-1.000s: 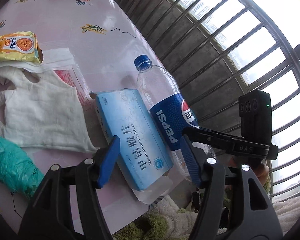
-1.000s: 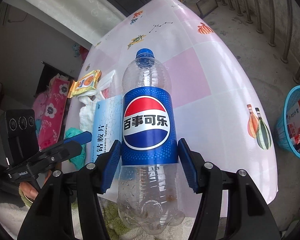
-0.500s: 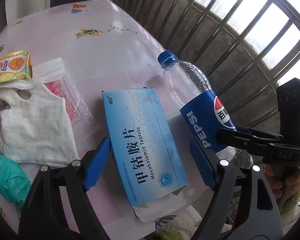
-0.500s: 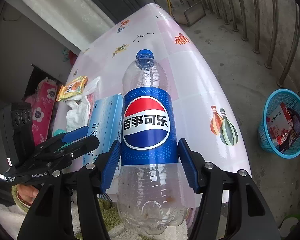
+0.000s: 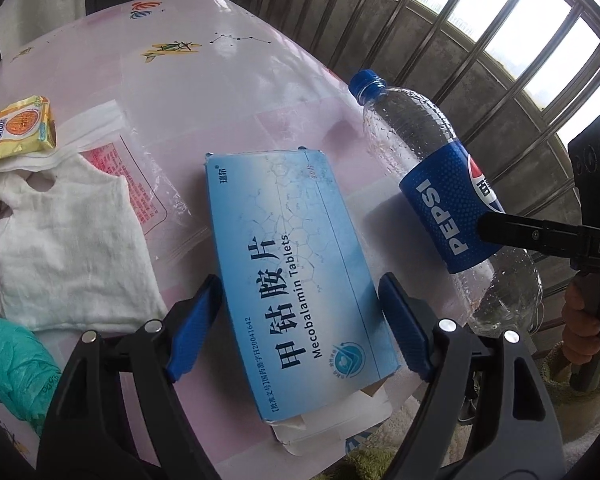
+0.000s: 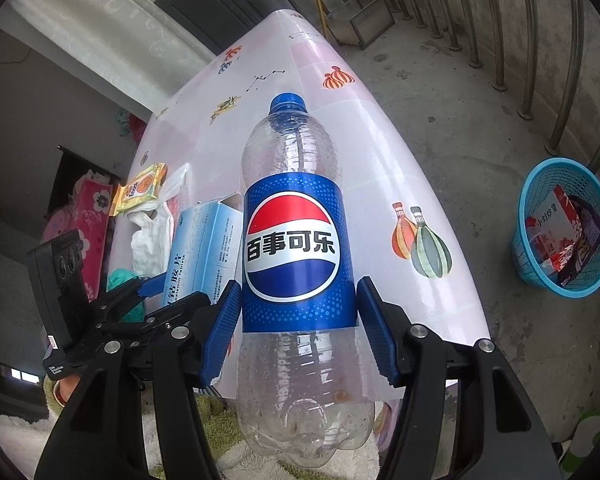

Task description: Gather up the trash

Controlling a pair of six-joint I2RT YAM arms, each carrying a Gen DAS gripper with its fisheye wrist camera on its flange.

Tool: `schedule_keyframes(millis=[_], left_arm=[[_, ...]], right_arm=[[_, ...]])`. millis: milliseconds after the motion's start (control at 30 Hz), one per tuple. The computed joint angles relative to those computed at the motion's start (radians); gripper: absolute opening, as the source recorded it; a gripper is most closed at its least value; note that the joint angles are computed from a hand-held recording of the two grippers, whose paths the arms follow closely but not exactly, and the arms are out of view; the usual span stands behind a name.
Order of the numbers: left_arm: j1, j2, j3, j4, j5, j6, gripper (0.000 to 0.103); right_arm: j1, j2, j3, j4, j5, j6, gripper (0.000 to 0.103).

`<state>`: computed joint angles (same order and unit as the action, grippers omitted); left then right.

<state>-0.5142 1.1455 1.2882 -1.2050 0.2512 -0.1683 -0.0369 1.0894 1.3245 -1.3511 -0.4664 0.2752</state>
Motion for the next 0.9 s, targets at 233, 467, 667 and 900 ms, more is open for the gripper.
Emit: schedule_keyframes(millis=[233,467,667,900], left_arm=[[-0.038,0.027,0.022,-0.003,-0.061,-0.045,0.078],[-0.107,0.056,0.028,0.032,-0.148,-0.054,0.080],[-0.124,0.056,0.026,0.043,-0.186,-0.054,0.080],[-0.163,0.060,0.029,0.039,-0.243,-0.065,0.080]], right_arm=[[0.025,0.034,0.025,0.005,0.029,0.000,0.075],[0.082,0.086,0.020,0.056,0.060,0.015,0.079],[0.129,0.114,0.004,0.094,0.076,0.033,0.079],[0.187,0.135,0.051,0.080,0.161,0.030,0.079]])
